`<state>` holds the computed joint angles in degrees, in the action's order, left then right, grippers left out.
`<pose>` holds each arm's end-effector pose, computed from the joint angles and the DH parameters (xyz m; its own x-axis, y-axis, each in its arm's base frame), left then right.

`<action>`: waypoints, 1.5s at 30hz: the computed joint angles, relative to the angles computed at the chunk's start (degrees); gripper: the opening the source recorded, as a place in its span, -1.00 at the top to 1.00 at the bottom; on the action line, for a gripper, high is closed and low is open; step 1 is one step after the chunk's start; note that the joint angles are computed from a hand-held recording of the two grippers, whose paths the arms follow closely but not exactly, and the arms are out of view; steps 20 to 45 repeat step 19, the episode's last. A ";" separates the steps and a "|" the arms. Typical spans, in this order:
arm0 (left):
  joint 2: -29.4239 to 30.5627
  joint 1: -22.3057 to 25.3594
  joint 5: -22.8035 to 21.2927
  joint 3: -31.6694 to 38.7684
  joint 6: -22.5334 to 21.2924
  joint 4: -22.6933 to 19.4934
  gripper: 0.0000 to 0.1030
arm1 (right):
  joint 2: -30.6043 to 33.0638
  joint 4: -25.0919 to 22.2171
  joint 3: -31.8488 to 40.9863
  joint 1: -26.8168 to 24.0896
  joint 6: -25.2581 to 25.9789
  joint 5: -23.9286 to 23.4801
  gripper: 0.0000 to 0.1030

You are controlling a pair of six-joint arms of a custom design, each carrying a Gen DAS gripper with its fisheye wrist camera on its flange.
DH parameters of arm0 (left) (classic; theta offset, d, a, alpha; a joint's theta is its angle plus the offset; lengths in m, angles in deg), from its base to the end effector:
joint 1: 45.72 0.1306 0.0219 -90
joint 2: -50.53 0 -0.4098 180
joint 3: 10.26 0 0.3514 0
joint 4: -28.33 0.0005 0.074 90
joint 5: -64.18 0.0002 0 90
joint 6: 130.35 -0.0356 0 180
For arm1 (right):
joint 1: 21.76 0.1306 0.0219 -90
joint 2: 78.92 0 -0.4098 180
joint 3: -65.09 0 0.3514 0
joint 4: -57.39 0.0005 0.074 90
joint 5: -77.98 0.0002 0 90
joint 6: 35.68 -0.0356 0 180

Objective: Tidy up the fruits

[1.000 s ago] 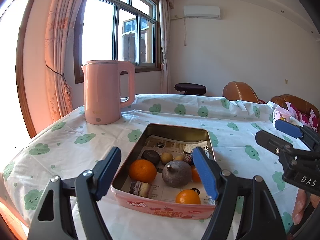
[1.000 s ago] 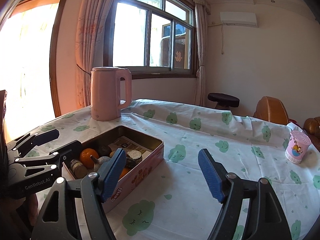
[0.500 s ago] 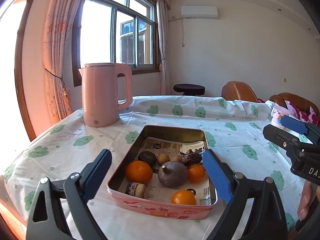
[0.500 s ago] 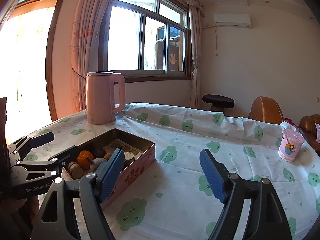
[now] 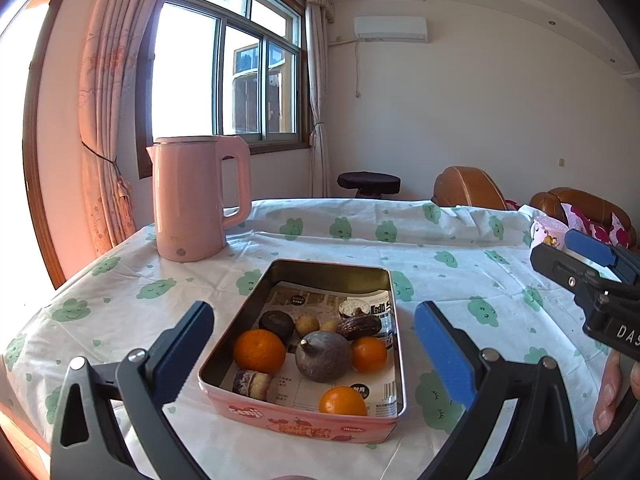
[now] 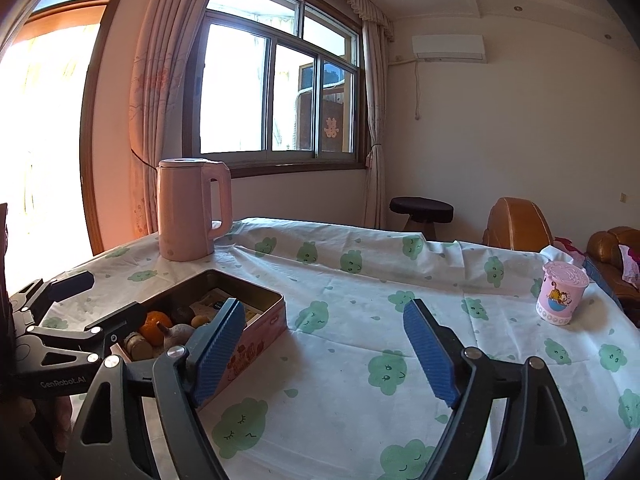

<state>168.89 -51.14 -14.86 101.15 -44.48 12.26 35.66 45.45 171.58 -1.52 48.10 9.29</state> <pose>0.6619 -0.0701 0.4059 -0.3691 0.1060 -0.9233 0.2943 0.9557 -0.0079 0.6060 0.2091 0.4169 -0.3197 -0.0103 -0.9475 0.0329 0.9992 -0.0219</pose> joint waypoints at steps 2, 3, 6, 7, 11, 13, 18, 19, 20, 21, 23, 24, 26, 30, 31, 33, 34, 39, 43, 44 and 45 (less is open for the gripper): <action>-0.18 -0.17 -0.19 -0.11 0.01 0.18 -0.99 | -0.39 0.45 -0.54 -0.11 -0.22 0.21 -0.61; -0.25 -0.24 -0.10 -0.09 -0.05 0.09 -0.99 | -0.56 0.64 -0.79 -0.16 -0.33 0.28 -0.62; -0.28 -0.38 0.51 0.14 -0.04 -0.47 -0.99 | -0.93 0.92 -1.38 -0.36 -0.59 0.23 -0.62; -0.33 -0.45 0.33 0.04 0.04 -0.32 -0.99 | -0.98 0.98 -1.50 -0.37 -0.59 0.25 -0.62; -0.47 -0.45 0.79 -0.31 0.47 0.37 -0.99 | -0.90 0.84 -1.69 -0.38 -0.68 0.10 -0.62; -0.69 -0.46 0.48 -0.99 0.31 1.35 -0.99 | -0.80 0.73 -1.75 -0.40 -0.80 0.00 -0.62; -0.72 -0.94 -0.51 -1.31 -0.68 1.50 -0.99 | -0.74 0.56 -2.01 -0.48 -1.02 -0.11 -0.62; -0.66 -1.03 -0.38 -1.20 -0.83 1.18 -0.99 | -0.77 0.57 -2.11 -0.50 -1.07 -0.09 -0.62; -0.66 -1.03 -0.38 -1.20 -0.83 1.18 -0.99 | -0.77 0.57 -2.11 -0.50 -1.07 -0.09 -0.62; -0.66 -1.03 -0.38 -1.20 -0.83 1.18 -0.99 | -0.77 0.57 -2.11 -0.50 -1.07 -0.09 -0.62; -0.66 -1.03 -0.38 -1.20 -0.83 1.18 -0.99 | -0.77 0.57 -2.11 -0.50 -1.07 -0.09 -0.62; -0.66 -1.03 -0.38 -1.20 -0.83 1.18 -0.99 | -0.77 0.57 -2.11 -0.50 -1.07 -0.09 -0.62; -0.66 -1.03 -0.38 -1.20 -0.83 1.18 -0.99 | -0.77 0.57 -2.11 -0.50 -1.07 -0.09 -0.62; -0.66 -1.03 -0.38 -1.20 -0.83 1.18 -0.99 | -0.77 0.57 -2.11 -0.50 -1.07 -0.09 -0.62; -0.66 -1.03 -0.38 -1.20 -0.83 1.18 -0.99 | -0.77 0.57 -2.11 -0.50 -1.07 -0.09 -0.62; -0.66 -1.03 -0.38 -1.20 -0.83 1.18 -0.99 | -0.77 0.57 -2.11 -0.50 -1.07 -0.09 -0.62; -0.66 -1.03 -0.38 -1.20 -0.83 1.18 -0.99 | -0.77 0.57 -2.11 -0.50 -1.07 -0.09 -0.62; -0.66 -1.03 -0.38 -1.20 -0.83 1.18 -0.99 | -0.77 0.57 -2.11 -0.50 -1.07 -0.09 -0.62; -0.66 -1.03 -0.38 -1.20 -0.83 1.18 -0.99 | -0.77 0.57 -2.11 -0.50 -1.07 -0.09 -0.62; -0.66 -1.03 -0.38 -1.20 -0.83 1.18 -0.99 | -0.77 0.57 -2.11 -0.50 -1.07 -0.09 -0.62; -0.66 -1.03 -0.38 -1.20 -0.83 1.18 -0.99 | -0.77 0.57 -2.11 -0.50 -1.07 -0.09 -0.62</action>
